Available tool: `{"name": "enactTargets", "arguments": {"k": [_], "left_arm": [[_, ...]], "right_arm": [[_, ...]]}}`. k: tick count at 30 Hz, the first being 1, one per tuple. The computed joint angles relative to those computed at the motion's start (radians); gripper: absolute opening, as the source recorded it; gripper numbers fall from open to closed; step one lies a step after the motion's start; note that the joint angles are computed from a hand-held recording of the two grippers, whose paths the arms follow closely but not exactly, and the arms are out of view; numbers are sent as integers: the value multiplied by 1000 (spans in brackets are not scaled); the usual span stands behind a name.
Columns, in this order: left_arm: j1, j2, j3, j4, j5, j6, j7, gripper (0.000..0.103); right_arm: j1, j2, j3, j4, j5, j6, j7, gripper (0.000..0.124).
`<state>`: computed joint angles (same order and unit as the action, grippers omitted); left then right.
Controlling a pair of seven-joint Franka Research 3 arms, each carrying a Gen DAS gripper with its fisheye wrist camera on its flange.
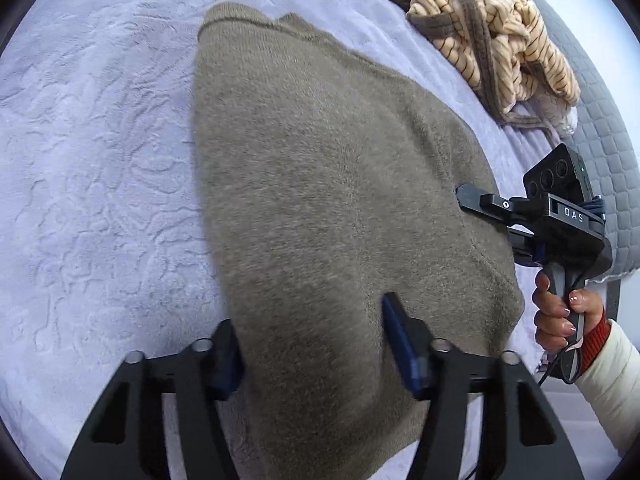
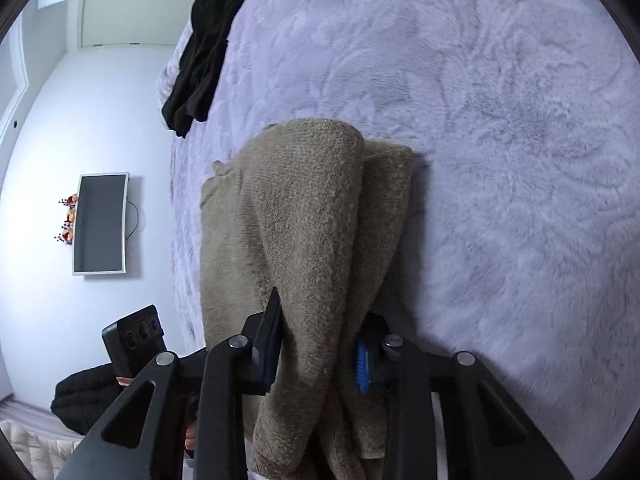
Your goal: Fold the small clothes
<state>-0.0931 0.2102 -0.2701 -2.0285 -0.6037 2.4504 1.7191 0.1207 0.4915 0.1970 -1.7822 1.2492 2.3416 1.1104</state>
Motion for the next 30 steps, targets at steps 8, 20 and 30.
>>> {"name": "enactTargets", "arguments": {"k": [8,20,30], "left_arm": [[20,-76,8,-37,-151,-24,133,48],[-6,-345,135,-237,-238,-93,248,48],[-16,-558,249,-461,-114,-112,197,48]], "right_arm": [[9,-71,14,-31,107,-10,-31,31],[104,-197,10,-101,218,17,-32,31],[205,-162,40,-84,304,40,-58,31]]}}
